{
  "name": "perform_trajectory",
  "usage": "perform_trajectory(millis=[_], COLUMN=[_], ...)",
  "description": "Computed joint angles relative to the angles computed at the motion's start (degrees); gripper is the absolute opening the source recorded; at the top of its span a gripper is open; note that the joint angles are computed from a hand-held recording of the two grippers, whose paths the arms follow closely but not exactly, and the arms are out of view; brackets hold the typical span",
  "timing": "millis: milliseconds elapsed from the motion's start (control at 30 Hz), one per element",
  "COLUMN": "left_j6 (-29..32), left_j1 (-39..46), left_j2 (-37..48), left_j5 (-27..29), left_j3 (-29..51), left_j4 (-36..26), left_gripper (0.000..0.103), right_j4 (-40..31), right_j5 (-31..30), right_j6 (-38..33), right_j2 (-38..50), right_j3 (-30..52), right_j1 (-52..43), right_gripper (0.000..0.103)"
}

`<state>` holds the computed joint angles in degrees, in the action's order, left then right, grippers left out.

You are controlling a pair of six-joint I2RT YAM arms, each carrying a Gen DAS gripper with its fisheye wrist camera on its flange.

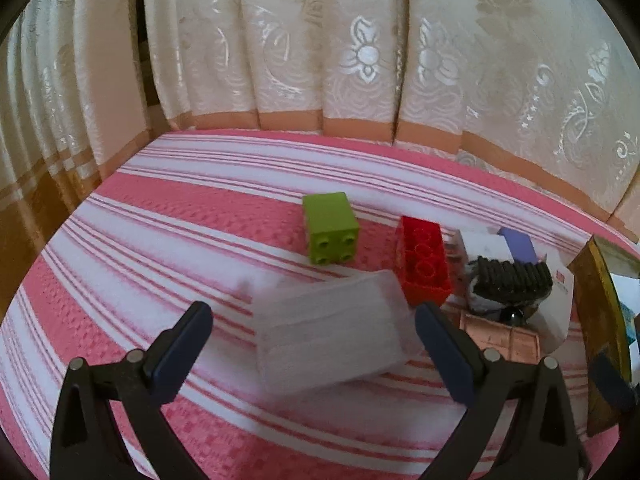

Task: Organize rigid objects
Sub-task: 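Grasp the clear plastic box with the left gripper while the right gripper grasps the copper package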

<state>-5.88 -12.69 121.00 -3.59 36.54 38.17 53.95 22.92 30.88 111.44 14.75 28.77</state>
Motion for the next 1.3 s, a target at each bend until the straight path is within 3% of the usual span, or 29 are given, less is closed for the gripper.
perform_trajectory(millis=[167,300,467,667,933,1000,1200,1300], left_j6=[-2.40,-2.17,-2.27,-4.17,-4.54,-3.95,-2.20,-1.80], left_j1=[3.32,3.06,4.39,6.51,6.76,5.98,5.22,4.95], left_j2=[3.22,2.53,2.24,-0.50,-0.44,-0.76,-0.80,-1.23], left_j5=[3.01,1.60,3.59,-1.26,-5.40,-6.61,-7.36,-7.41], left_j3=[6.99,5.32,4.07,-1.25,-2.08,-3.14,-4.84,-6.11], left_j4=[-10.49,-8.12,-6.43,1.57,4.46,6.38,9.40,11.38], left_gripper=[0.099,0.081,0.081,0.081,0.081,0.081,0.081,0.081], right_j4=[-0.10,-2.15,-6.69,-14.07,-29.59,-32.17,-28.53,-22.67], right_j5=[-3.38,-5.78,-6.70,-6.27,-1.40,-0.18,-1.12,-3.85], right_j6=[0.70,2.04,3.07,4.62,5.16,4.31,2.09,1.60], right_j2=[0.57,0.89,1.70,3.83,7.70,8.18,7.00,5.81], right_j3=[0.14,1.40,4.95,11.81,23.98,25.34,22.12,18.06], right_j1=[-2.19,-3.51,-3.06,-1.85,-0.14,0.55,0.11,-0.26], right_gripper=[0.088,0.088,0.088,0.088,0.089,0.085,0.080,0.080])
